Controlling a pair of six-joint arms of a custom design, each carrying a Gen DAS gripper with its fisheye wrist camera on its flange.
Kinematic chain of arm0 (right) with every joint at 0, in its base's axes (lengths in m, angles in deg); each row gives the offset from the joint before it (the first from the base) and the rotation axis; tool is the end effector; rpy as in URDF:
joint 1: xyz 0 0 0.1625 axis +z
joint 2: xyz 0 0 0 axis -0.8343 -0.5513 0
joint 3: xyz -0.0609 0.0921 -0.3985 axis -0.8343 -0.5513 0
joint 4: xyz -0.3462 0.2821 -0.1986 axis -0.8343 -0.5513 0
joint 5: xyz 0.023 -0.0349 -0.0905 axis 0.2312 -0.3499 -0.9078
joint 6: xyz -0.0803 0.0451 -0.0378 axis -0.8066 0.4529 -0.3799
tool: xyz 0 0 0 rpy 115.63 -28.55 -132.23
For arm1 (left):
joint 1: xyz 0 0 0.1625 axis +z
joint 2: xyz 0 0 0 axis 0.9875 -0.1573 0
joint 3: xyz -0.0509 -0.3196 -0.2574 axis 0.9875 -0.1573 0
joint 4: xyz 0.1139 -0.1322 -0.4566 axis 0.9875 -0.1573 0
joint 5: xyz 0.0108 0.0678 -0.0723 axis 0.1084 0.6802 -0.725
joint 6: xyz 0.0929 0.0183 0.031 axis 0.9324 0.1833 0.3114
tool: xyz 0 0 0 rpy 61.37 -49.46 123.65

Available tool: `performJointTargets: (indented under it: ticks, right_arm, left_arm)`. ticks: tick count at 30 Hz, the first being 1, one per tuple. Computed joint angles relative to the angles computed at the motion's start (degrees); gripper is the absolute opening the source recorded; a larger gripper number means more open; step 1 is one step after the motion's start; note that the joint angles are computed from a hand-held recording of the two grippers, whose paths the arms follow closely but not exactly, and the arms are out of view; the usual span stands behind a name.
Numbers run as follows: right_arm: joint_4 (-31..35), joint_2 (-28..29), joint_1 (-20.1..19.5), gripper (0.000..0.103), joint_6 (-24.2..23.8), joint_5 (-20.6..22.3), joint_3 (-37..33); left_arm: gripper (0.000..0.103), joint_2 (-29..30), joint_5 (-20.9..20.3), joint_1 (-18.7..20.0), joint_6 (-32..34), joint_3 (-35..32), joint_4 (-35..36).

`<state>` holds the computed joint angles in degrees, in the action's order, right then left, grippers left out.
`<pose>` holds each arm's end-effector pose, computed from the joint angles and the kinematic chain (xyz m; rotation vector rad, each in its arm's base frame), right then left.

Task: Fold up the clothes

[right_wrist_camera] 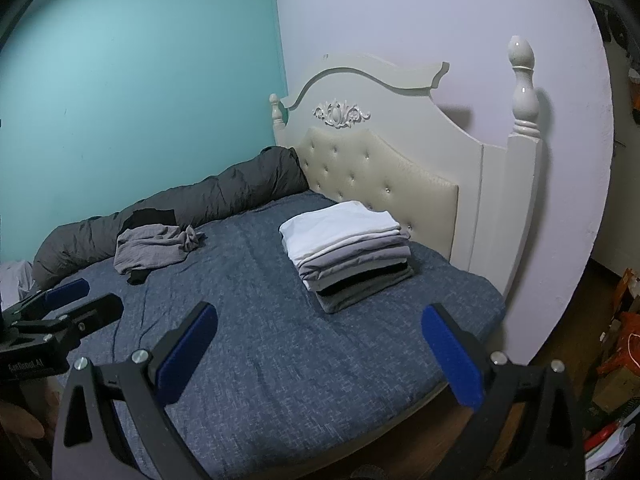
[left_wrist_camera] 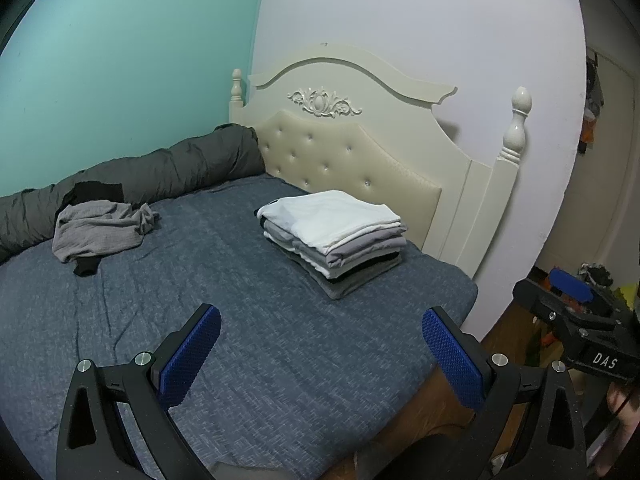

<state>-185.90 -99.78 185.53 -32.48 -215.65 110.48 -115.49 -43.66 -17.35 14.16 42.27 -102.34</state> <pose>0.5694 -0.6294 0.1273 0.2480 -2.0508 1.3705 -0.1620 -0.7008 0.5384 1.0262 2.4269 -1.0076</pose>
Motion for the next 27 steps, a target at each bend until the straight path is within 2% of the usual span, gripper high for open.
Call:
performJointTargets:
  ticks: [27]
  right_arm:
    - [-0.51, -0.77, -0.38, 0.102, 1.2, -0.22, 1.84]
  left_arm:
    - [0.103, 0.04, -0.4, 0.19, 0.02, 0.58, 0.0]
